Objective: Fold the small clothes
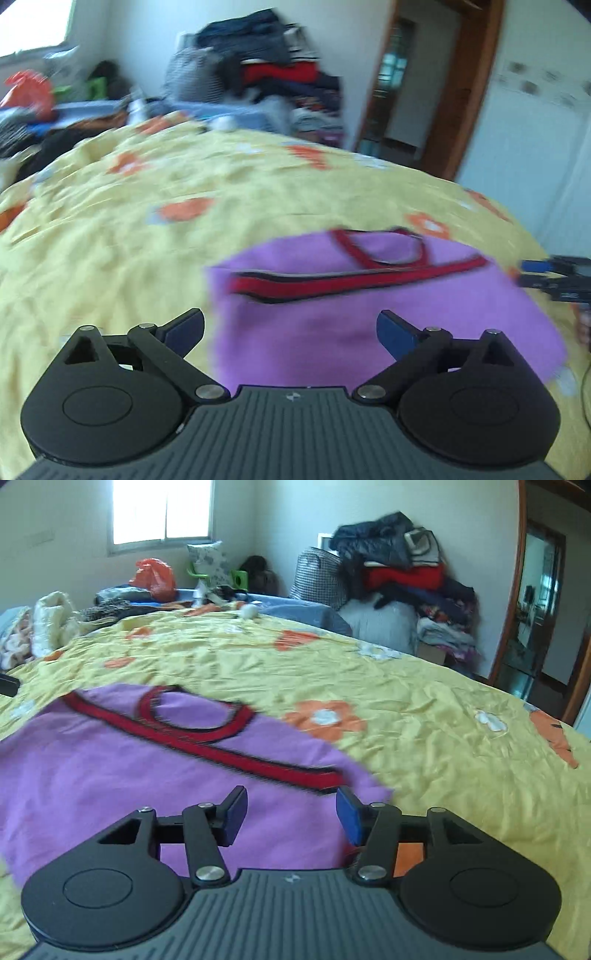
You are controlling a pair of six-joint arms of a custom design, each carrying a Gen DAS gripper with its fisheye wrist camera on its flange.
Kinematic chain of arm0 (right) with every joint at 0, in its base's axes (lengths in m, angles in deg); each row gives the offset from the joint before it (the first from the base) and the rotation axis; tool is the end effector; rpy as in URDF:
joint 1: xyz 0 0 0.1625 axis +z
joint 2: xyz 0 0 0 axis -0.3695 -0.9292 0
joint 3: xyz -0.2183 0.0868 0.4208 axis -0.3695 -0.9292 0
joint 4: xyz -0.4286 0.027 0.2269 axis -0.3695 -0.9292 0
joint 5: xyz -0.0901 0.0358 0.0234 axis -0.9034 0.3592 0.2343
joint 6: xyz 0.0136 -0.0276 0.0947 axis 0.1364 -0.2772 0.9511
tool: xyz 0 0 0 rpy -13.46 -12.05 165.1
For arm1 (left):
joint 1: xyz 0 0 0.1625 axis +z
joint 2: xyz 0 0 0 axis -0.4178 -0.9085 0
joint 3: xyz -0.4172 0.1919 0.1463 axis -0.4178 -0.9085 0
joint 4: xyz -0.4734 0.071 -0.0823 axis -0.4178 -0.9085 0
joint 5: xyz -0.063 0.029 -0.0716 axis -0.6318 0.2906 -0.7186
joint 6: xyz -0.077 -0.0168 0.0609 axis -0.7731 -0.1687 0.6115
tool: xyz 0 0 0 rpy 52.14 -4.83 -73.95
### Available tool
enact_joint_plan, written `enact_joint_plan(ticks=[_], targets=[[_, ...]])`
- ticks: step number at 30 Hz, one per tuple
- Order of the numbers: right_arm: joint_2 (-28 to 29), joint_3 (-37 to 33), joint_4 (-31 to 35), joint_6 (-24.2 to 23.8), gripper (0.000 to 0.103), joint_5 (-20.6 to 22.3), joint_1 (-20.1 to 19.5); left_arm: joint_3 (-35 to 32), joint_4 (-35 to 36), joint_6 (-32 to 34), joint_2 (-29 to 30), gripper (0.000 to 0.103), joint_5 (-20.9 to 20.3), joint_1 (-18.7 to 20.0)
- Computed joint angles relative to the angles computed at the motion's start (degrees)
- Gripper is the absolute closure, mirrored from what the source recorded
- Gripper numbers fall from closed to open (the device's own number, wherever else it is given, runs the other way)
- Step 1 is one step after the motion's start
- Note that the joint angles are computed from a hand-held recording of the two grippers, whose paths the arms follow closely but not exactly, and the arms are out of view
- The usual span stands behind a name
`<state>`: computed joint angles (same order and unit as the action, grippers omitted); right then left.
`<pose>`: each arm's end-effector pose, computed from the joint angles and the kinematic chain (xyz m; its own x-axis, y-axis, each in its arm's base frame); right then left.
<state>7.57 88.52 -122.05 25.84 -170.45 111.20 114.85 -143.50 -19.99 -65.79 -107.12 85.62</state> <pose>0.1240 -0.6119 0.1054 -0.5439 -0.6308 0.5534 -0.8378 0.4455 -0.3157 -0.0235 -0.4598 0.2677 -0.8024 -0.0002 -0.5968 0.4819 0.5898 -0.6481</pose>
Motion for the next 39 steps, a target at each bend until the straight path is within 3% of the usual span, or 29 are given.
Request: enact_joint_plan(ticks=[2,4,6,8,10,11,13,15,17,20,22,24,26,27,29,31,35,39], targets=[[2.3,-0.4,-1.8,2.6,0.049,0.6,0.7,-1.3,-6.0,1.7,6.7,0.002,2.4,-1.1],[5.0,-2.7,-0.9,6.1,0.041,-0.2,1.6,-4.7,-12.6,4.8,15.1,0.003,7.2,-0.7],[7.6,-4.8,-1.4,7.4,0.038,-1.3,2.1,-8.1,-10.6,1.7,18.9,0.007,9.4,1.2],[10.0,-6.6,-3.1,6.9,0.038,-4.8,2.5,-10.0,-6.5,-4.4,19.2,0.007,9.8,3.5],[10.2,-6.9,-4.2,7.7,0.028,-4.5,1.3,-10.0,-9.2,-1.8,19.2,0.004,9.6,4.6],[10.0,-6.8,-5.6,7.8,0.028,-4.8,0.9,-9.8,-10.3,-0.6,19.4,0.003,11.0,4.8],[9.9,-6.8,-8.2,9.5,0.021,-6.5,0.2,-9.0,-9.0,-2.2,17.2,0.003,8.5,6.0],[8.2,-6.1,-6.0,10.6,0.021,-5.9,-0.1,-7.4,-4.0,-6.6,13.9,0.005,9.8,4.7],[7.4,-3.4,-10.0,7.9,0.02,-7.2,0.9,-4.7,0.4,-11.0,10.0,0.005,8.7,2.3],[4.3,1.7,-7.3,6.0,0.02,-2.7,1.4,-0.3,3.4,-14.9,7.0,0.002,7.3,-1.4],[4.0,4.2,-6.8,3.2,0.02,-2.5,2.1,0.3,6.7,-17.9,7.9,0.002,8.8,-2.2],[4.8,5.7,-9.3,0.7,0.02,-5.3,2.4,0.9,8.4,-19.5,9.7,0.001,12.0,-2.6],[5.8,5.9,-12.0,-1.6,0.016,-6.3,1.1,1.6,4.4,-17.7,12.3,0.0,15.5,-2.9],[5.4,5.8,-12.2,-0.5,0.006,-5.3,-0.2,1.8,2.1,-16.3,13.0,0.0,15.6,-2.8],[3.6,5.6,-9.9,2.2,0.006,-4.3,-1.1,1.3,2.5,-16.0,13.3,0.0,16.0,-2.6],[4.2,5.9,-13.7,2.4,0.006,-8.2,0.4,1.0,4.2,-17.7,13.1,0.0,16.7,-2.8],[-0.6,10.2,-7.4,8.3,0.005,-1.7,-0.6,1.1,4.4,-18.6,13.1,0.0,17.3,-3.1],[1.9,11.2,-12.1,3.0,0.002,-6.8,-0.8,1.3,4.0,-18.8,13.4,0.0,17.7,-3.5]])
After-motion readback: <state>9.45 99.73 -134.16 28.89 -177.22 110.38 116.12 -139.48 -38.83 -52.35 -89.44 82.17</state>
